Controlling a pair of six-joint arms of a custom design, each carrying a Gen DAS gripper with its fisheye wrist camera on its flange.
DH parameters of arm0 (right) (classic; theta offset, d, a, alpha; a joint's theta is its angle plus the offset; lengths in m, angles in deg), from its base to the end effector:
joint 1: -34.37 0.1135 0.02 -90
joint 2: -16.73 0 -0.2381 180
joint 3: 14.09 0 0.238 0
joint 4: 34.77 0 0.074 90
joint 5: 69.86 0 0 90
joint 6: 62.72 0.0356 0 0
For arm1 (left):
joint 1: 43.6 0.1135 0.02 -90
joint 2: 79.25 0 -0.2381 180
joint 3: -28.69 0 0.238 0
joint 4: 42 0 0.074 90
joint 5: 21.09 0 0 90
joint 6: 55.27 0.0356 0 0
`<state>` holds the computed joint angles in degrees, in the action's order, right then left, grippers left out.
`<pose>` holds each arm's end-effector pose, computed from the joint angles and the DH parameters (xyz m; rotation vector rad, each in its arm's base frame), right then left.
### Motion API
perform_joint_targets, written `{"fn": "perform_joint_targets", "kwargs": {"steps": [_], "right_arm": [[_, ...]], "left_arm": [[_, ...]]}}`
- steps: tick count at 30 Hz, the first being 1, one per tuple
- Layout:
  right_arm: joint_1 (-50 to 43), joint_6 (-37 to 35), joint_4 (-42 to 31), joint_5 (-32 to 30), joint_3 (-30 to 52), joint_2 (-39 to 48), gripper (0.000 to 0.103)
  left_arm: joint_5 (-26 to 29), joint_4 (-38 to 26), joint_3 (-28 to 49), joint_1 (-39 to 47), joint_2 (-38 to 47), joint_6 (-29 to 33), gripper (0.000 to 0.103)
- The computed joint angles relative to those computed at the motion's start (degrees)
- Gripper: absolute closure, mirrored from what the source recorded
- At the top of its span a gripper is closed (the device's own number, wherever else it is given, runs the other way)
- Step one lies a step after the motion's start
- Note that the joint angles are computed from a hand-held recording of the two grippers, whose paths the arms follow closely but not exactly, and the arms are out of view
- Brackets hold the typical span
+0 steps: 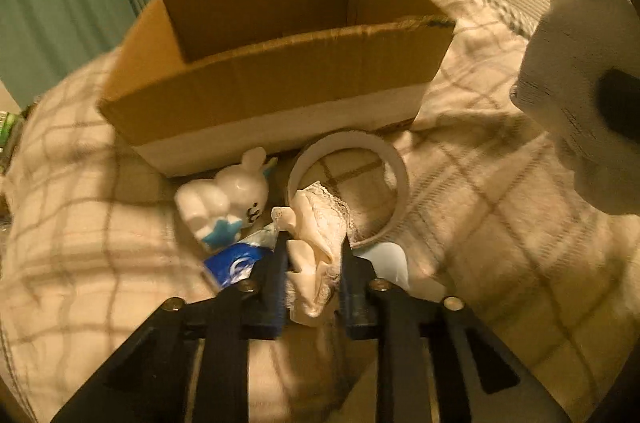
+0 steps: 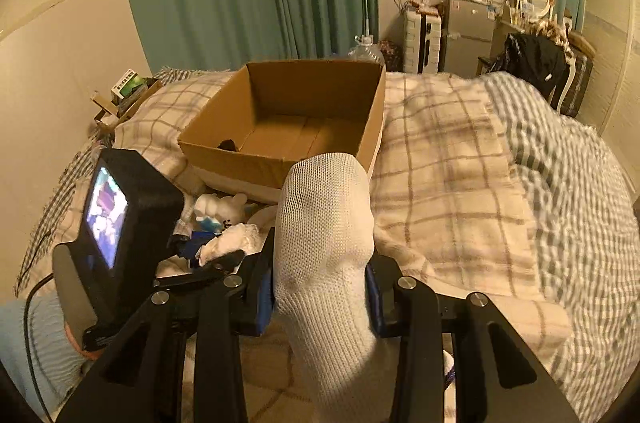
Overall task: Organize objects
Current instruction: 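Grasp the white sock with right tool while left tool grasps the white lace cloth, then lower the sock and lace cloth into the box and open both tools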
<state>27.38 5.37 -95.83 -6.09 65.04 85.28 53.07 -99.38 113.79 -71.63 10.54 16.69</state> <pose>0.2345 -0.0129 0.2971 -0.5000 2.3038 0.3194 0.2756 -0.1357 0.2365 0.1361 2.5852 0.0795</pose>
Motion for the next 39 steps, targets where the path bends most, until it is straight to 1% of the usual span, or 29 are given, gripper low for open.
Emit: {"fn": "perform_joint_targets", "kwargs": {"steps": [2,4,6,8,11,14,16,18,21,25,28,29,31,34,36,37,39], "right_arm": [[-0.41,-0.38,-1.59,-0.04,0.63,-2.03,0.068],[-0.90,-0.83,-3.99,-0.23,2.11,-4.15,0.068],[-1.05,-1.26,-6.16,-0.45,4.06,-5.50,0.068],[-0.56,-1.47,-8.15,-0.38,6.64,-6.39,0.068],[1.56,-0.65,-10.69,0.73,12.19,-6.72,0.068],[4.39,1.08,-12.02,2.04,18.68,-4.64,0.068],[7.48,2.60,-12.62,3.57,24.51,-1.18,0.068],[11.20,4.23,-12.30,6.46,30.08,3.34,0.068],[15.11,6.08,-12.39,9.33,38.69,11.17,0.069],[17.79,8.12,-12.33,11.59,50.16,21.32,0.070],[19.07,9.03,-13.10,12.69,58.27,29.83,0.070],[19.41,9.16,-13.23,13.21,61.03,33.28,0.070],[19.37,9.33,-12.74,13.69,63.55,37.33,0.071],[18.96,9.94,-11.43,13.82,66.52,44.12,0.071],[18.46,10.04,-10.94,13.56,67.97,48.02,0.071],[18.33,9.88,-10.70,13.37,68.49,49.65,0.071],[17.49,8.20,-8.82,12.44,67.80,52.40,0.068]], "left_arm": [[1.51,-3.25,0.14,-0.16,-3.74,-2.49,0.085],[3.89,-5.03,-0.87,-0.23,-9.58,-4.24,0.086],[3.89,-7.20,-0.08,-0.82,-13.37,-4.83,0.086],[2.63,-10.38,3.08,-1.54,-16.54,-4.50,0.086],[1.77,-14.47,11.62,-0.28,-16.86,-1.95,0.086],[0.89,-18.31,22.98,2.01,-12.94,1.35,0.086],[0.17,-20.77,31.18,4.31,-9.79,4.45,0.086],[-0.23,-22.04,36.77,6.40,-6.92,5.92,0.086],[-0.14,-25.32,47.74,9.31,-0.15,7.08,0.086],[2.50,-28.77,63.35,12.99,11.22,9.35,0.086],[4.78,-30.08,70.66,15.05,18.76,9.57,0.087],[5.59,-31.03,74.13,15.95,22.38,9.70,0.087],[5.72,-29.93,75.32,16.38,25.84,9.70,0.087],[8.97,-27.87,76.72,18.40,31.32,9.96,0.087],[9.87,-25.30,74.55,18.99,32.31,9.92,0.087],[10.13,-23.02,72.32,19.29,32.49,10.40,0.087],[9.69,-20.30,70.23,19.53,33.40,12.47,0.087]]}}
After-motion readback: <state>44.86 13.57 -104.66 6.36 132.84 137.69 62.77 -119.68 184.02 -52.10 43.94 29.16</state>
